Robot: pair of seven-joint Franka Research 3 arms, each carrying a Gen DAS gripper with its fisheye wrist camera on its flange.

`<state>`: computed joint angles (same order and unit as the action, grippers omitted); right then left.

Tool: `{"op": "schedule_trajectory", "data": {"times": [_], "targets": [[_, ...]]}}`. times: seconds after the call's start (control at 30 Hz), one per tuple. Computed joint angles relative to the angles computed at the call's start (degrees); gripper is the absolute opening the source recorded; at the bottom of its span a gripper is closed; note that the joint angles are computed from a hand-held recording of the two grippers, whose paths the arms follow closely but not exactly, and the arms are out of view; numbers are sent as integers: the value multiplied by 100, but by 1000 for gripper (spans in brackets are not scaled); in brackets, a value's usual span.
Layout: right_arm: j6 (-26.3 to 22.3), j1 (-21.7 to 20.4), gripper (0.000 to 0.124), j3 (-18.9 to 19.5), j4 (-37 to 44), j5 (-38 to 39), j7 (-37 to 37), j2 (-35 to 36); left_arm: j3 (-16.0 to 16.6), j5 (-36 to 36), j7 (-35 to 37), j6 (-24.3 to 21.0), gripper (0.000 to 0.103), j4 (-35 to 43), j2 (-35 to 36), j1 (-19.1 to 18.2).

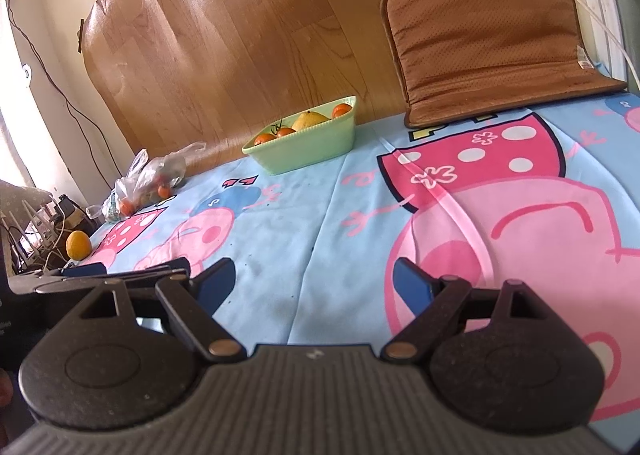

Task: Organize fruits

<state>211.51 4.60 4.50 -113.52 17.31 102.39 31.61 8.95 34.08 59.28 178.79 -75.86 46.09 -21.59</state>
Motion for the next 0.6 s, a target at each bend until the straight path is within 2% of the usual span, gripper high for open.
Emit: {"op": "schedule_trajectory", "data": {"times": [0.1, 0.33, 0.6], "targets": [[-14, -5, 88, 2, 0, -4, 6, -2, 418, 86, -264, 134, 103, -19, 30, -271], [-3, -12, 88, 8, -21, -23, 32, -11, 1001, 209, -657, 347, 103, -54, 83, -642], [-11, -19, 88, 9, -20, -36, 45, -13, 809, 258, -579, 196, 103, -2, 82, -515]]}}
